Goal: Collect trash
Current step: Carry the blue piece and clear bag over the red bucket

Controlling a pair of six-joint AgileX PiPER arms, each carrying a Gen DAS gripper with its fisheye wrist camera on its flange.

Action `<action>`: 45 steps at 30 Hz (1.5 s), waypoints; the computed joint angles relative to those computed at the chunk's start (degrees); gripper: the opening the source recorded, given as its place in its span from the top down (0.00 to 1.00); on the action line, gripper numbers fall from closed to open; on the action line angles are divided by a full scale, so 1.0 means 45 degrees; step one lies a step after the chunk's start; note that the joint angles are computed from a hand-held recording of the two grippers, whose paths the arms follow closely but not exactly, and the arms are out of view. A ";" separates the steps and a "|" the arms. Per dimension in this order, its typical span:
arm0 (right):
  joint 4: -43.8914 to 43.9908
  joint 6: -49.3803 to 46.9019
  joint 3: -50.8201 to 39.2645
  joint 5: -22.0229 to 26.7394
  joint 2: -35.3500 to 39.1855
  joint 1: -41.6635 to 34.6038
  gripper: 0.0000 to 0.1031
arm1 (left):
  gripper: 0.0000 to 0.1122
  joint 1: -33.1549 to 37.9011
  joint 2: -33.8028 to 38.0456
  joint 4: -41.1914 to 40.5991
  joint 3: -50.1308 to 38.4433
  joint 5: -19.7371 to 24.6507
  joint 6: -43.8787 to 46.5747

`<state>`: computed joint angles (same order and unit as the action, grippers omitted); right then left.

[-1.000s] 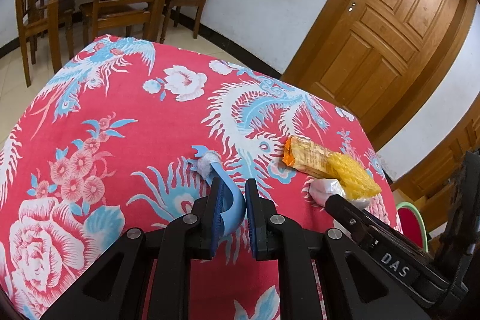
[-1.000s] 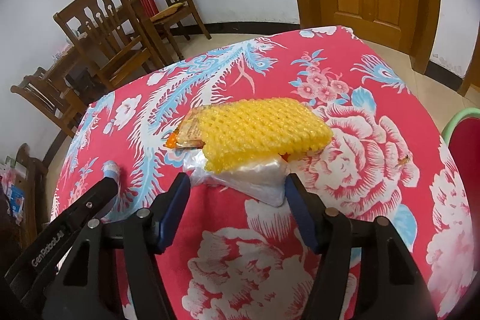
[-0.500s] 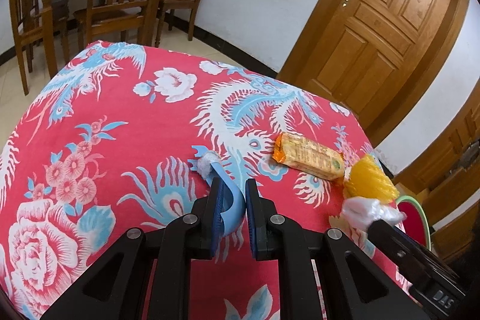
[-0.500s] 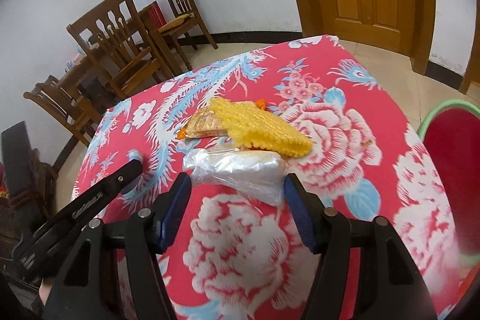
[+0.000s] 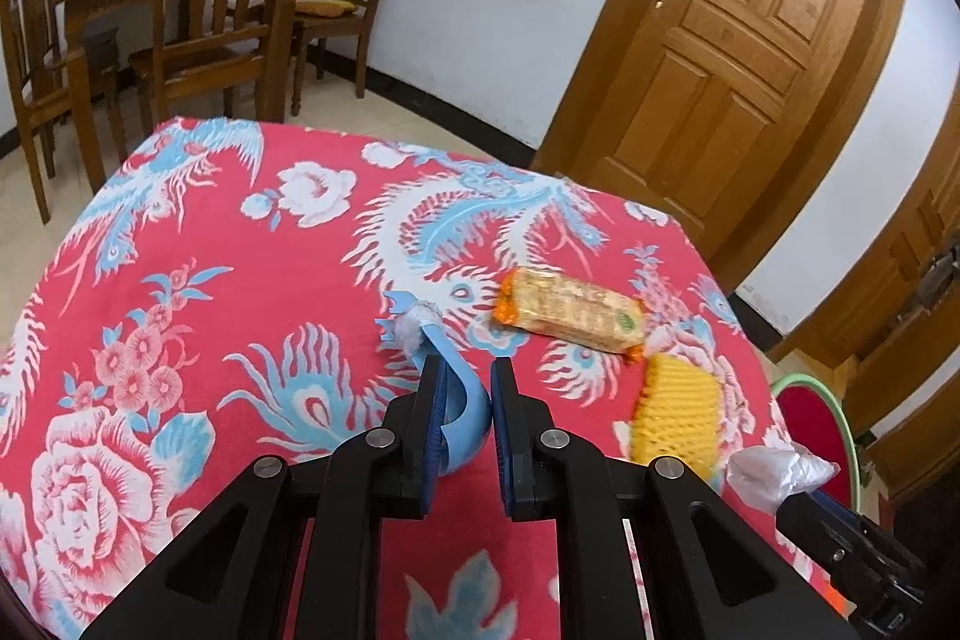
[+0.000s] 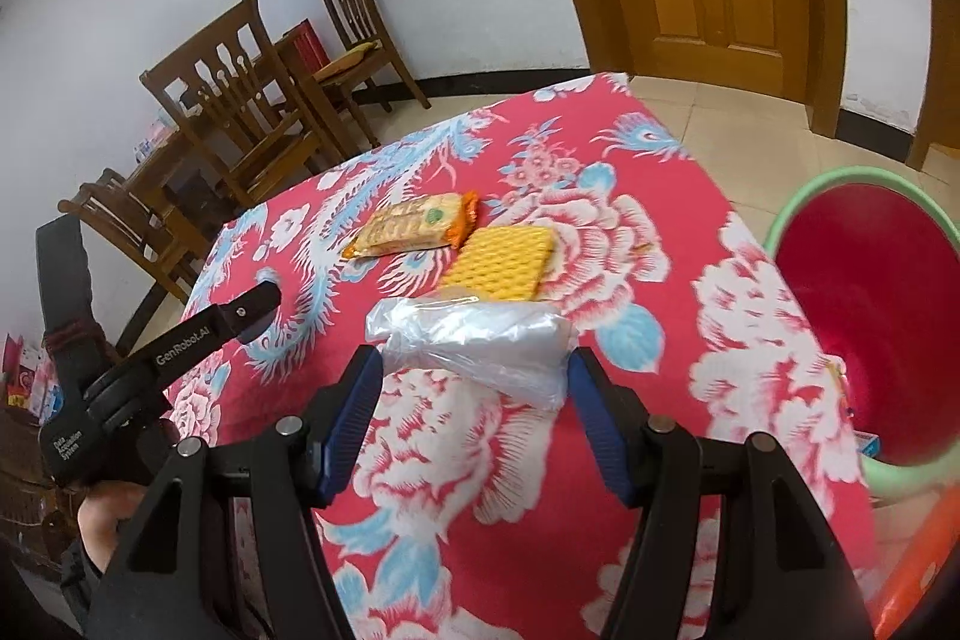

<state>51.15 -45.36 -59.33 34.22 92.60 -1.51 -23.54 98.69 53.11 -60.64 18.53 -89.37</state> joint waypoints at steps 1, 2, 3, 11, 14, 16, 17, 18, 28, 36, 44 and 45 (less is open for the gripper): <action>0.0069 -0.0103 0.0063 0.0066 -0.0096 -0.0158 0.36 | 0.87 -0.0110 -0.0089 -0.0009 0.0002 0.0086 0.0030; 0.0196 -0.0242 0.0137 0.0154 -0.0201 -0.0366 0.36 | 0.87 -0.0209 -0.0152 -0.0063 -0.0029 0.0161 0.0115; 0.0328 -0.0387 0.0216 0.0240 -0.0303 -0.0568 0.36 | 0.87 -0.0362 -0.0247 -0.0166 -0.0073 0.0262 0.0260; 0.0941 -0.1056 0.0714 0.0880 -0.0969 -0.2145 0.36 | 0.87 -0.1481 -0.0518 -0.0850 -0.0637 0.0825 0.1166; 0.1096 -0.1260 0.0781 0.1100 -0.1085 -0.2771 0.36 | 0.87 -0.1857 -0.0438 -0.1135 -0.1000 0.1016 0.1555; 0.1244 -0.1473 0.0848 0.1296 -0.1177 -0.3233 0.36 | 0.87 -0.2180 -0.0339 -0.1318 -0.1317 0.1169 0.1827; 0.1318 -0.1564 0.0866 0.1404 -0.1206 -0.3486 0.36 | 0.87 -0.2296 -0.0294 -0.1424 -0.1437 0.1198 0.1952; 0.1315 -0.1569 0.0827 0.1504 -0.1215 -0.3710 0.36 | 0.87 -0.2406 -0.0233 -0.1609 -0.1590 0.1206 0.2176; 0.1653 -0.1918 0.0920 0.1945 -0.1396 -0.5791 0.36 | 0.87 -0.3687 0.0755 -0.2673 -0.3550 0.1808 0.3901; 0.2044 -0.2355 0.0733 0.2335 -0.1226 -0.7372 0.36 | 0.87 -0.4430 0.2092 -0.3822 -0.5534 0.2312 0.5567; 0.2199 -0.2487 0.0317 0.2536 -0.0704 -0.8387 0.36 | 0.87 -0.4992 0.3479 -0.4967 -0.7641 0.2864 0.7198; 0.2228 -0.2500 0.0263 0.2553 -0.0612 -0.8488 0.36 | 0.87 -0.5060 0.3716 -0.5195 -0.8011 0.2977 0.7506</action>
